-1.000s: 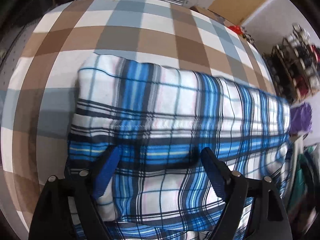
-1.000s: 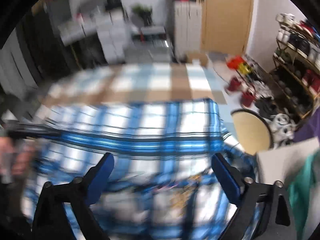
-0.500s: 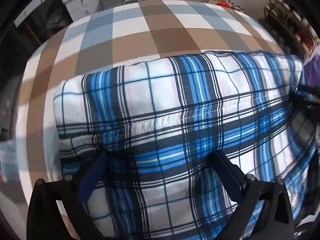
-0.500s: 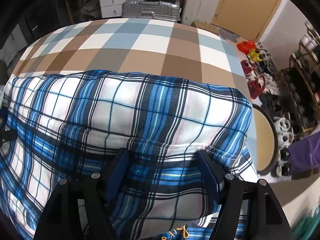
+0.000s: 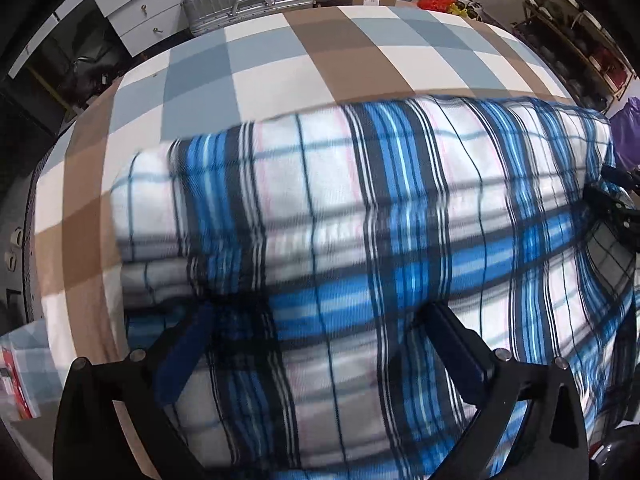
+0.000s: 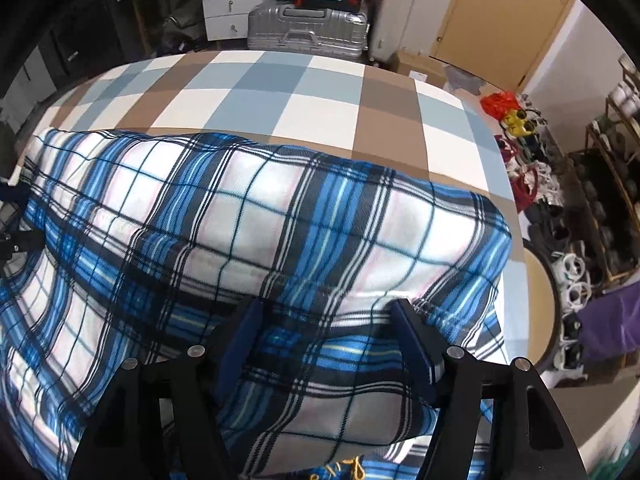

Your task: Fold large clothes

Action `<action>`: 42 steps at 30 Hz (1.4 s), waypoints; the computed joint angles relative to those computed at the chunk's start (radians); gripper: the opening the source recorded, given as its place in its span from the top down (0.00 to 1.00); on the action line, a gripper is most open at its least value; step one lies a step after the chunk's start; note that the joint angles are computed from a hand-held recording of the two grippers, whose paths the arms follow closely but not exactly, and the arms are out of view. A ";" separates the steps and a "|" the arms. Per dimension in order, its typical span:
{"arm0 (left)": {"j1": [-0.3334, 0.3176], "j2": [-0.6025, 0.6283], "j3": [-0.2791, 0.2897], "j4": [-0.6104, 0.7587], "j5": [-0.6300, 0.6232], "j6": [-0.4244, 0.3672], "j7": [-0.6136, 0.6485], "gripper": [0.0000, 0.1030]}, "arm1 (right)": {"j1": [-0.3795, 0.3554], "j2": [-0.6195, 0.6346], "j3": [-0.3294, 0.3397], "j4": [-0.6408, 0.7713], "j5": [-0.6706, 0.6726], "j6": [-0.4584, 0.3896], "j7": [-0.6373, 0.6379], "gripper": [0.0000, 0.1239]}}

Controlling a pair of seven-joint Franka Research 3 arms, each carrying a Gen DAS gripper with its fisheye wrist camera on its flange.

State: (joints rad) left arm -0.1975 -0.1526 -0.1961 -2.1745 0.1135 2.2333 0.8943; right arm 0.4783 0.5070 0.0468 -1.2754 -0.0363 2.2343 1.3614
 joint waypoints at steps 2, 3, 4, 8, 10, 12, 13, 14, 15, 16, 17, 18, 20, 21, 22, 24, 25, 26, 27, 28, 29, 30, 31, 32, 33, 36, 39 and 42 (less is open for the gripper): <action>-0.014 -0.060 -0.008 -0.049 -0.018 0.002 -0.009 0.03 | -0.021 -0.048 0.012 -0.066 0.040 0.033 -0.004 0.57; -0.023 -0.086 -0.012 -0.068 -0.028 0.003 -0.018 0.03 | -0.048 -0.101 0.035 -0.139 0.099 0.077 -0.033 0.59; -0.034 -0.116 -0.017 -0.090 -0.043 0.009 -0.029 0.03 | -0.073 -0.148 0.058 -0.203 0.162 0.116 -0.073 0.58; -0.086 -0.232 -0.043 -0.157 -0.079 0.017 -0.108 0.03 | -0.073 -0.298 0.080 -0.400 0.211 0.157 -0.158 0.57; -0.117 -0.298 -0.053 -0.187 -0.101 0.002 -0.149 0.03 | -0.032 -0.341 0.060 -0.473 0.065 0.140 -0.093 0.58; -0.147 -0.359 -0.068 -0.210 -0.111 -0.019 -0.190 0.03 | -0.021 -0.382 0.057 -0.530 0.000 0.123 -0.035 0.61; -0.159 -0.386 -0.080 -0.219 -0.108 -0.025 -0.218 0.03 | -0.029 -0.417 0.061 -0.568 0.024 0.141 -0.030 0.61; -0.168 -0.409 -0.084 -0.232 -0.106 -0.025 -0.239 0.03 | -0.045 -0.468 0.068 -0.618 0.114 0.164 -0.062 0.61; -0.182 -0.438 -0.089 -0.249 -0.110 -0.028 -0.265 0.03 | -0.054 -0.501 0.071 -0.648 0.178 0.175 -0.084 0.61; -0.194 -0.470 -0.093 -0.272 -0.113 -0.024 -0.291 0.03 | -0.061 -0.547 0.073 -0.688 0.253 0.190 -0.104 0.60; -0.205 -0.501 -0.096 -0.293 -0.114 -0.024 -0.314 0.03 | -0.063 -0.592 0.071 -0.729 0.329 0.206 -0.127 0.60; -0.219 -0.531 -0.104 -0.310 -0.117 -0.033 -0.342 0.03 | -0.059 -0.647 0.066 -0.776 0.422 0.216 -0.166 0.60; -0.236 -0.559 -0.115 -0.325 -0.113 -0.047 -0.385 0.03 | -0.043 -0.736 0.058 -0.860 0.546 0.255 -0.221 0.57; -0.245 -0.573 -0.122 -0.332 -0.110 -0.061 -0.409 0.03 | -0.019 -0.797 0.047 -0.919 0.636 0.286 -0.269 0.55; -0.252 -0.590 -0.134 -0.342 -0.107 -0.075 -0.440 0.03 | 0.003 -0.838 0.035 -0.958 0.706 0.307 -0.312 0.51; -0.271 -0.608 -0.144 -0.355 -0.102 -0.100 -0.484 0.03 | 0.052 -0.924 0.025 -1.049 0.836 0.384 -0.376 0.44; -0.282 -0.619 -0.150 -0.369 -0.104 -0.108 -0.508 0.03 | 0.081 -0.963 0.020 -1.091 0.896 0.414 -0.403 0.42; -0.294 -0.625 -0.152 -0.376 -0.107 -0.108 -0.528 0.03 | 0.098 -0.978 0.016 -1.107 0.929 0.429 -0.415 0.40; -0.309 -0.636 -0.156 -0.392 -0.117 -0.102 -0.553 0.03 | 0.119 -1.004 0.015 -1.136 0.970 0.447 -0.424 0.40; -0.322 -0.644 -0.154 -0.410 -0.125 -0.086 -0.570 0.03 | 0.143 -1.020 0.008 -1.159 1.015 0.466 -0.442 0.39; -0.337 -0.654 -0.154 -0.423 -0.133 -0.079 -0.586 0.03 | 0.181 -1.033 -0.011 -1.181 1.088 0.489 -0.487 0.39; -0.353 -0.657 -0.154 -0.435 -0.142 -0.072 -0.599 0.03 | 0.209 -1.048 -0.029 -1.200 1.150 0.496 -0.534 0.39; -0.367 -0.657 -0.157 -0.441 -0.147 -0.074 -0.610 0.03 | 0.213 -1.054 -0.031 -1.211 1.172 0.490 -0.548 0.39; -0.378 -0.656 -0.161 -0.444 -0.148 -0.076 -0.620 0.03 | 0.182 -1.047 -0.012 -1.209 1.123 0.458 -0.500 0.39; -0.390 -0.649 -0.161 -0.449 -0.147 -0.078 -0.620 0.03 | 0.165 -1.043 -0.008 -1.204 1.098 0.435 -0.479 0.39; -0.412 -0.603 -0.157 -0.425 -0.135 -0.161 -0.598 0.03 | 0.139 -1.047 0.002 -1.218 1.094 0.452 -0.472 0.38; -0.415 -0.571 -0.161 -0.398 -0.105 -0.247 -0.563 0.03 | 0.126 -1.039 0.000 -1.218 1.073 0.422 -0.447 0.38; -0.405 -0.579 -0.163 -0.403 -0.082 -0.257 -0.563 0.03 | 0.136 -1.052 0.001 -1.231 1.087 0.432 -0.463 0.38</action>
State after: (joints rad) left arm -0.6026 -0.7313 -0.3595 -2.5775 0.0310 1.9763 0.3309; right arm 0.6141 -0.5451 0.0478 -2.5066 1.0510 2.6665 0.8987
